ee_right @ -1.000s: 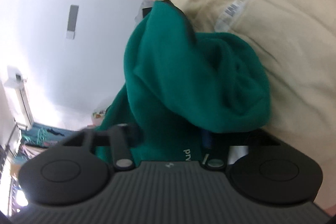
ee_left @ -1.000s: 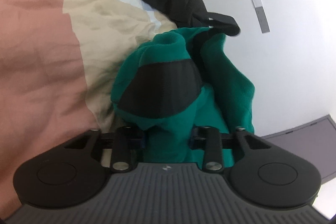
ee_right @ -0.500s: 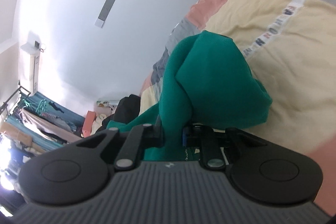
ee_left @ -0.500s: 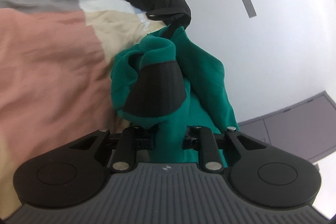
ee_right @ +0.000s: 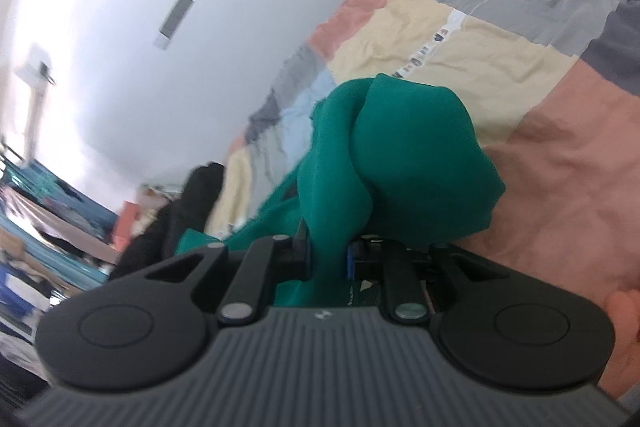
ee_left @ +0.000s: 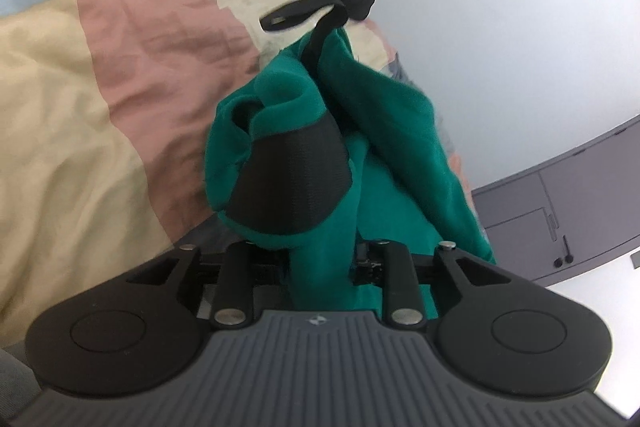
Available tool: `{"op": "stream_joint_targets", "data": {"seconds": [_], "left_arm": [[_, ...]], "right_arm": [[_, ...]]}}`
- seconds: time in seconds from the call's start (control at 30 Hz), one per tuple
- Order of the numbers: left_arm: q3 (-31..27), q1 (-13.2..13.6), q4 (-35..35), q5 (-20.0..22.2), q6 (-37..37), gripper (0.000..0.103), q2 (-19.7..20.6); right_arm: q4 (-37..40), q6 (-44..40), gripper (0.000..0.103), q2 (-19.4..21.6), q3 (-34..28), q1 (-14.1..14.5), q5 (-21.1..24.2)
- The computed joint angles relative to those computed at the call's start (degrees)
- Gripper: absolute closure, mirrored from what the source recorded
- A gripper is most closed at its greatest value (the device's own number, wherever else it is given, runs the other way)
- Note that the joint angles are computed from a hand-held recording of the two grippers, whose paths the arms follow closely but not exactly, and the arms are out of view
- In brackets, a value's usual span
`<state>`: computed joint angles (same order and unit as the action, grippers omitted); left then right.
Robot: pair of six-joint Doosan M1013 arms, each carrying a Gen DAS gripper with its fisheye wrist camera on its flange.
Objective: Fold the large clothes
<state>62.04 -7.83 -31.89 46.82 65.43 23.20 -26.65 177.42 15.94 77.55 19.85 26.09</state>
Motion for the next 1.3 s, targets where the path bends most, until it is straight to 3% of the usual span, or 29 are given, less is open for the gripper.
{"op": "stream_joint_targets", "data": {"seconds": [0.3,0.43,0.53,0.6,0.77,0.87,1.03,1.1,1.2,1.3], "left_arm": [[-2.1,-0.5,3.4,4.2,0.9,0.039,0.4],[-1.8,-1.3,7.0,4.3,-0.1,0.034,-0.7],[-0.1,-1.4,7.4,2.3,-1.3,0.034,-2.5],[1.1,-1.4,8.1,0.9,-2.3,0.033,-3.9],[5.4,-2.3,15.1,-5.9,-5.9,0.024,-8.1],[6.0,-2.7,19.0,-8.8,-6.2,0.024,-9.2],[0.2,-3.0,19.6,-5.9,-3.6,0.023,-5.8],[-3.5,-3.3,21.1,-3.9,-2.2,0.023,-3.5],[-10.4,-3.9,23.3,-0.2,0.1,0.023,0.9],[-18.0,-4.6,27.0,3.9,-0.2,0.023,6.1]], "right_arm": [[3.6,-3.1,0.079,0.2,-0.5,-0.2,1.8],[2.1,-1.4,0.070,0.2,-0.9,0.0,3.6],[0.2,0.7,0.058,0.0,-0.8,0.1,4.1],[-3.9,5.3,0.036,-0.2,-0.5,0.4,4.5],[-13.4,13.5,0.032,-0.6,-0.6,1.4,8.2],[-17.9,14.8,0.030,-0.5,-1.2,2.0,10.1],[-27.0,12.7,0.030,0.7,-4.1,3.1,14.0],[-27.5,8.8,0.030,1.4,-6.0,2.9,13.3],[-21.7,-1.7,0.030,2.8,-9.3,1.7,8.5],[-10.2,-16.6,0.030,5.8,-14.7,0.4,7.0]]}}
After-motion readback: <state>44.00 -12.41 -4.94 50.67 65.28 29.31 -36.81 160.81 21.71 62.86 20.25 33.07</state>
